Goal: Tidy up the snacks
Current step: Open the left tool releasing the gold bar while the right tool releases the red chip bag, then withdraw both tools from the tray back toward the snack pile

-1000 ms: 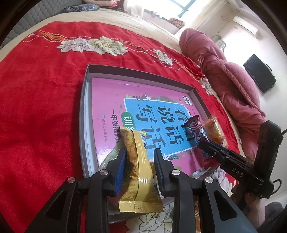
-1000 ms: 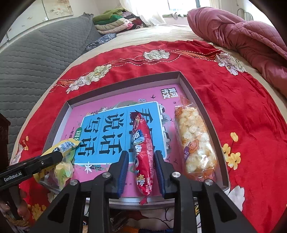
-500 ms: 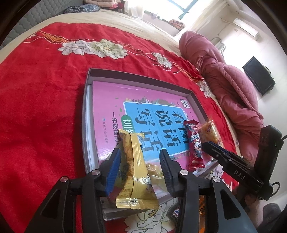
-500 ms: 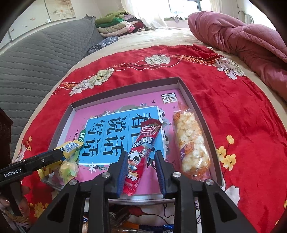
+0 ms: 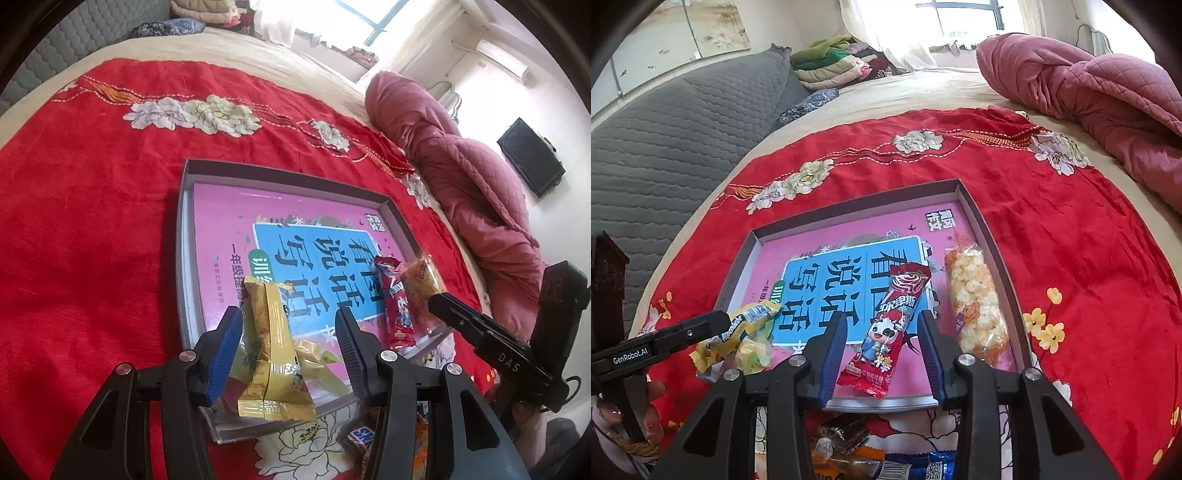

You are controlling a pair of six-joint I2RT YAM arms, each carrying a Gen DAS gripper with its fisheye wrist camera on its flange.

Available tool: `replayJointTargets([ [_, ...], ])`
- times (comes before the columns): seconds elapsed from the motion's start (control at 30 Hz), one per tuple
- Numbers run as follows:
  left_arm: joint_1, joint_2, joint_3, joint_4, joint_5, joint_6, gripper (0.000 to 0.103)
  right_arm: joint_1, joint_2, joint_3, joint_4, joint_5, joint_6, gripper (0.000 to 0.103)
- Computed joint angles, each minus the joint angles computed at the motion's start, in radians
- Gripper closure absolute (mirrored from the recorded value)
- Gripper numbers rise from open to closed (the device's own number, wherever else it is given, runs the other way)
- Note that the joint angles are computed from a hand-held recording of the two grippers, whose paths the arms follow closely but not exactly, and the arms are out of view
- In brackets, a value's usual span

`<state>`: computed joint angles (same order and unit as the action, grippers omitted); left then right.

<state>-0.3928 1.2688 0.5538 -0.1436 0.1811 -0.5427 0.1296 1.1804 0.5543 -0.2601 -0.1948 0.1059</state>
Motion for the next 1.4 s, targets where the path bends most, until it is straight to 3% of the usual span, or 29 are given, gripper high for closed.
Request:
replayJointTargets([
  [0.2, -0.004, -0.049, -0.002, -0.029, -0.012, 0.003, 0.043, 0.001, -0.033, -0.002, -0.022, -0.004, -0.002, 0.063],
  [0.4, -0.009, -0.11, -0.005, -0.061, -0.038, 0.001, 0.043, -0.014, -0.075, -0.003, -0.05, -0.015, -0.01, 0.056],
  [0.63, -0.015, -0.16, -0.011, -0.087, -0.05, 0.004, 0.041, -0.032, -0.119, 0.001, -0.09, -0.03, -0.028, 0.055],
  [0.8, -0.031, -0.186, -0.01, -0.109, -0.075, 0.003, 0.041, -0.037, -0.154, 0.004, -0.118, -0.031, -0.038, 0.046],
  [1.07, -0.05, -0.26, -0.015, -0.152, -0.102, -0.003, 0.035, -0.035, -0.211, -0.001, -0.167, -0.03, -0.058, 0.046],
  [1.4, -0.073, -0.311, -0.019, -0.192, -0.133, -0.025, 0.034, -0.041, -0.269, -0.002, -0.23, -0.046, -0.077, 0.041],
])
